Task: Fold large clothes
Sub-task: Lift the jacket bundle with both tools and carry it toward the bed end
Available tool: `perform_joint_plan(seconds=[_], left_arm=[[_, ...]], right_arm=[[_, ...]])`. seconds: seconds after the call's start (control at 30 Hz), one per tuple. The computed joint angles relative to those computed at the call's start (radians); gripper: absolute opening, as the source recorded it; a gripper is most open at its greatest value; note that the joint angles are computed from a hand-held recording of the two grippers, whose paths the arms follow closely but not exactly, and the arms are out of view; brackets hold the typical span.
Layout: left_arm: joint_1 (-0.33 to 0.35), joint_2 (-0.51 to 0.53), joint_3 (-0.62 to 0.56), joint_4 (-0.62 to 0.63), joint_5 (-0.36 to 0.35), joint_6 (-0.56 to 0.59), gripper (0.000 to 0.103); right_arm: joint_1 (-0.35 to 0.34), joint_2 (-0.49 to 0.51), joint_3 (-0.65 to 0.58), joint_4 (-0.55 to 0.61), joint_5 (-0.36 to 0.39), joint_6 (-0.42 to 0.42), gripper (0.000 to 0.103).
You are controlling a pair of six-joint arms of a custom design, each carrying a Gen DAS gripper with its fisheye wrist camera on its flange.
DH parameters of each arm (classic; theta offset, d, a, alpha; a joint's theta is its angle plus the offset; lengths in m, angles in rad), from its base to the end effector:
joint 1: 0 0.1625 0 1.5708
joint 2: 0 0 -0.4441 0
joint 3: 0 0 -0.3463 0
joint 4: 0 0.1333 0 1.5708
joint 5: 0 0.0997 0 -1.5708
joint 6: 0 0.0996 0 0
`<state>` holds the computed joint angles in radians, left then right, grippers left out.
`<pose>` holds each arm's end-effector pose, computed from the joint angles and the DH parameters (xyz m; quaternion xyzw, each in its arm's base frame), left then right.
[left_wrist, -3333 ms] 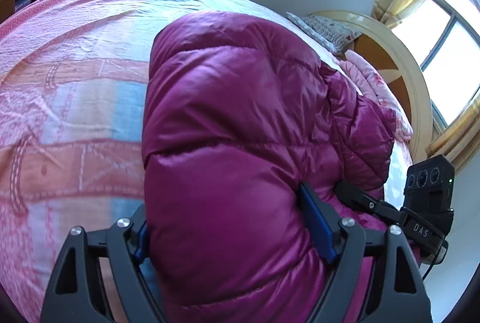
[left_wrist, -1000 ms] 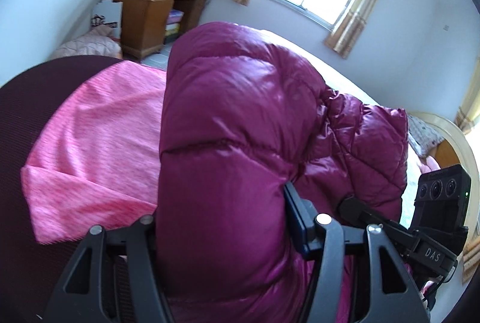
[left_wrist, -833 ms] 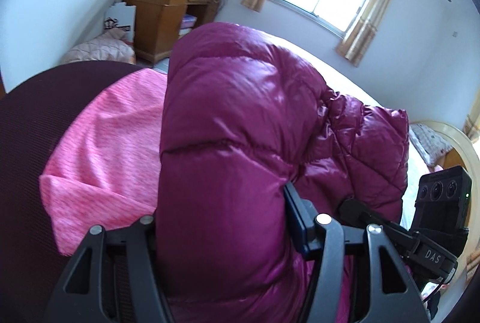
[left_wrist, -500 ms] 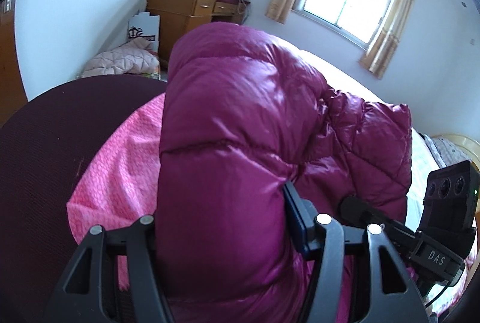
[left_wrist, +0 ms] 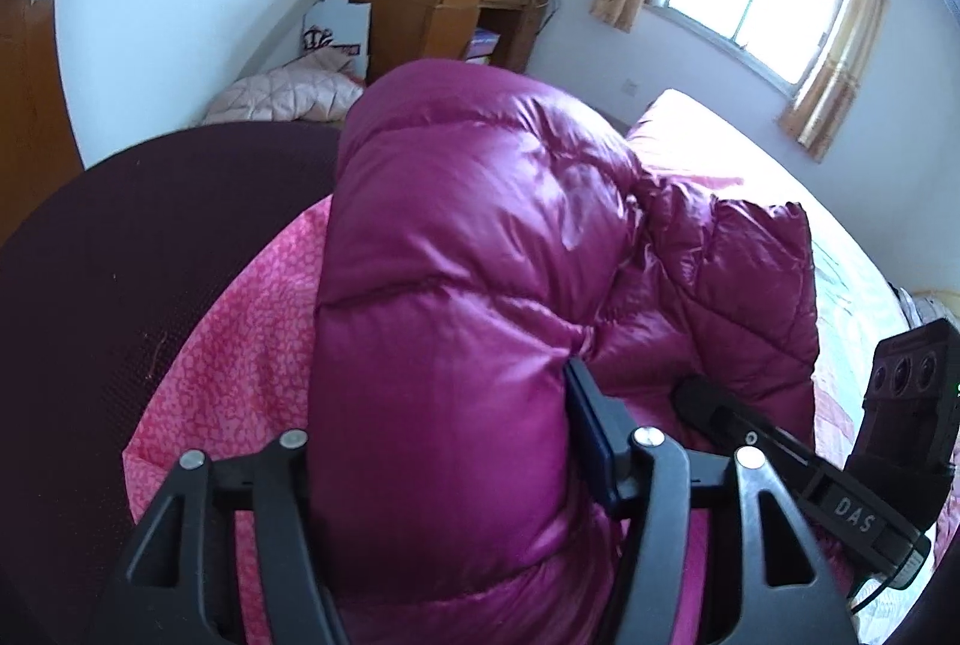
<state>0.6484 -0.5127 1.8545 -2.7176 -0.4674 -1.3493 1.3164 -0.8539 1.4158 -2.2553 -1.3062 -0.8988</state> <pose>-0.3079 -0.5121 -0.0203 -0.1297 0.8392 -0.4381 0.2950 -0.0208 -0.7133 0.2296 -0.3210 0.9359 -0.1227 0.0773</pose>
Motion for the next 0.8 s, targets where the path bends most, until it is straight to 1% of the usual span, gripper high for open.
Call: perform_joint_plan(seconds=[0.03, 0.07, 0.1, 0.17, 0.2, 0.23, 0.27, 0.33, 0.4, 0.47, 0.53, 0.6, 0.67, 0.73, 0.77, 0.8], left_arm=[[0.008, 0.0, 0.001, -0.002, -0.011, -0.013, 0.069], [0.021, 0.004, 0.012, -0.044, -0.028, -0.015, 0.073], [0.035, 0.009, 0.033, -0.127, -0.054, -0.001, 0.077], [0.052, 0.019, 0.073, -0.288, -0.094, 0.036, 0.082], [0.055, 0.024, 0.083, -0.329, -0.107, 0.047, 0.084], [0.054, 0.025, 0.084, -0.331, -0.109, 0.047, 0.084], [0.053, 0.025, 0.075, -0.299, -0.101, 0.038, 0.085], [0.044, 0.024, 0.042, -0.162, -0.068, -0.004, 0.088], [0.037, 0.025, 0.003, -0.022, -0.041, -0.054, 0.095], [0.036, 0.027, -0.018, 0.037, -0.035, -0.071, 0.098], [0.037, 0.032, -0.038, 0.067, -0.027, -0.058, 0.099], [0.031, 0.034, -0.055, 0.142, -0.007, -0.078, 0.101], [0.025, 0.038, -0.075, 0.222, 0.015, -0.096, 0.103], [0.019, 0.04, -0.087, 0.287, 0.032, -0.12, 0.103], [0.017, 0.039, -0.091, 0.316, 0.038, -0.138, 0.103], [0.018, 0.037, -0.088, 0.322, 0.041, -0.145, 0.103]], right_arm=[[0.003, 0.011, -0.007, -0.007, -0.019, -0.002, 0.033], [0.003, 0.026, -0.021, -0.001, -0.029, -0.002, 0.033], [-0.001, 0.039, -0.039, 0.013, -0.026, 0.001, 0.034], [-0.011, 0.057, -0.067, 0.047, -0.013, 0.011, 0.035], [-0.016, 0.061, -0.072, 0.055, -0.004, 0.01, 0.035], [-0.02, 0.063, -0.074, 0.058, 0.003, 0.007, 0.035], [-0.026, 0.061, -0.071, 0.062, 0.011, 0.001, 0.035], [-0.035, 0.063, -0.079, 0.078, 0.024, 0.007, 0.035], [-0.049, 0.062, -0.087, 0.1, 0.046, 0.021, 0.035], [-0.06, 0.058, -0.086, 0.111, 0.063, 0.031, 0.035], [-0.07, 0.048, -0.072, 0.1, 0.066, 0.034, 0.037], [-0.079, 0.036, -0.06, 0.096, 0.059, 0.04, 0.04], [-0.088, 0.016, -0.035, 0.089, 0.056, 0.065, 0.042], [-0.091, -0.019, 0.007, 0.052, 0.04, 0.09, 0.046], [-0.091, -0.045, 0.041, 0.012, 0.032, 0.088, 0.046], [-0.088, -0.079, 0.096, -0.067, 0.024, 0.071, 0.046]])
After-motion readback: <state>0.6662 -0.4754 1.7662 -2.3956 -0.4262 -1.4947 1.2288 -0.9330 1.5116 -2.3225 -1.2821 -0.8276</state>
